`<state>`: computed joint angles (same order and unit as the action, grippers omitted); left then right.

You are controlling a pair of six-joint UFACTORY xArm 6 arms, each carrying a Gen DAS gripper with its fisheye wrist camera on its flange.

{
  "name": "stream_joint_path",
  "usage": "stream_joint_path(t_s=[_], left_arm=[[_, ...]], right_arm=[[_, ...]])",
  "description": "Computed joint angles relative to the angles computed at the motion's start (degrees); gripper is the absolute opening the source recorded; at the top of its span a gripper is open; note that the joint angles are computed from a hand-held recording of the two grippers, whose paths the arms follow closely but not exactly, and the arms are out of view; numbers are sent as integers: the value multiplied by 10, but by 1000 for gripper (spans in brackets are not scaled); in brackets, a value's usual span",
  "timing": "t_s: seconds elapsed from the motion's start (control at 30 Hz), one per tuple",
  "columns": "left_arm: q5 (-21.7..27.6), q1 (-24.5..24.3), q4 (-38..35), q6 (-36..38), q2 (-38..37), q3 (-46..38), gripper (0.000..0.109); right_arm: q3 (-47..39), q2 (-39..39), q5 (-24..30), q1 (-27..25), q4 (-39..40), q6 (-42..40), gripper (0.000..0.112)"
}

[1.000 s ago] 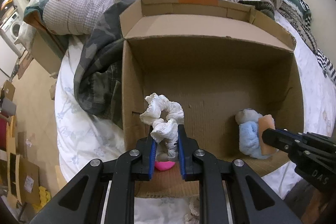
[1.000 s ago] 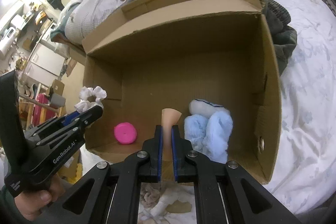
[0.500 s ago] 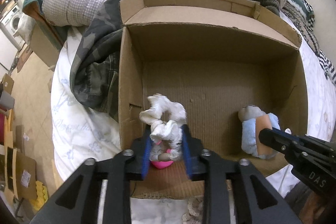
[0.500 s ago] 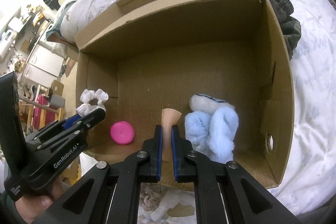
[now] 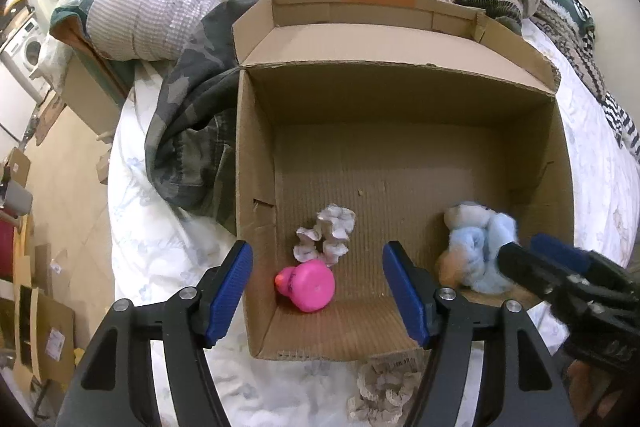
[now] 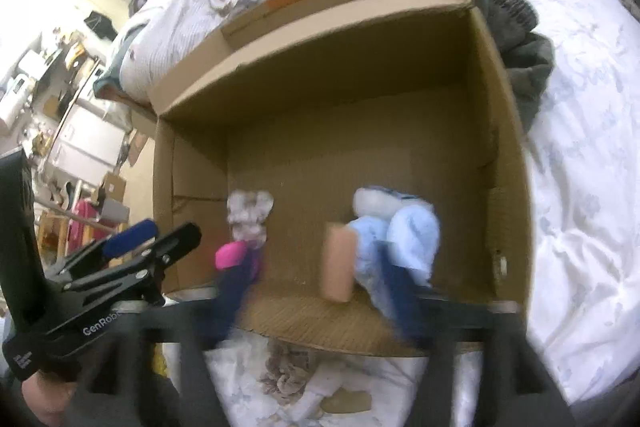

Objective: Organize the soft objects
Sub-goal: 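Lower the white scrunchie into the box with the left tool while the right tool drops the cylinder in, then withdraw both open tools from the box toward the remaining items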

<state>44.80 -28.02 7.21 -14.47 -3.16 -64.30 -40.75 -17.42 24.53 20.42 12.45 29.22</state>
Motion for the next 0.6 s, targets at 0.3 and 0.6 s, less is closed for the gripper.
stream_joint_path(t_s=[0.3,0.6], left_arm=[[8,-5,31,-29,-32,18,65],[12,-6,18,-22,-109,72,65]], right_arm=[[28,-46,18,-7,13,8,85],[66,-111,41,4,24,16,85]])
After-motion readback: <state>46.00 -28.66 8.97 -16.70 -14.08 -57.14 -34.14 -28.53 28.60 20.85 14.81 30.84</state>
